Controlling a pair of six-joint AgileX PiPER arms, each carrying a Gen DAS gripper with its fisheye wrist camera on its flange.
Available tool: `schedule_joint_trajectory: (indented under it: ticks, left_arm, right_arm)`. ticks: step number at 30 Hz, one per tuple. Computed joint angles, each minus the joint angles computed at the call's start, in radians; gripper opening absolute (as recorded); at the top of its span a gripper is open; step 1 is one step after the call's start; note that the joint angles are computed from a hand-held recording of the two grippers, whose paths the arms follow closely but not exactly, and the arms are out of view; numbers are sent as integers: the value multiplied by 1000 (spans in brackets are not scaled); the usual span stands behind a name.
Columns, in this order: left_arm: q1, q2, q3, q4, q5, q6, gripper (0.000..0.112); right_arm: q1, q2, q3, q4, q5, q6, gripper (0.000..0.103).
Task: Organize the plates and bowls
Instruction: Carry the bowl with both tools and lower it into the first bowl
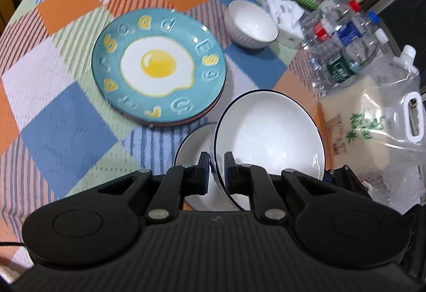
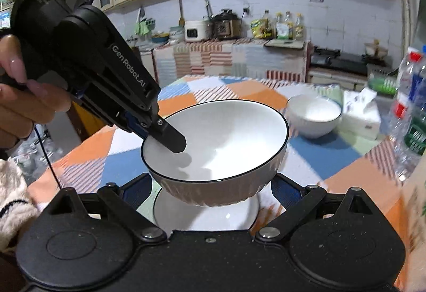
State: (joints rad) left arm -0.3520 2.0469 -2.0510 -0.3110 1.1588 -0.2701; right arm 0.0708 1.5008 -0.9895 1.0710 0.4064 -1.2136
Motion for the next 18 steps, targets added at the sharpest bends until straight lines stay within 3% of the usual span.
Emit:
schedule_joint_trajectory:
  ticks: [18]
  left_arm:
    - [-38, 5, 69, 70, -5, -8, 10]
  right_arm:
    - [48, 3, 32, -218, -13, 201, 99]
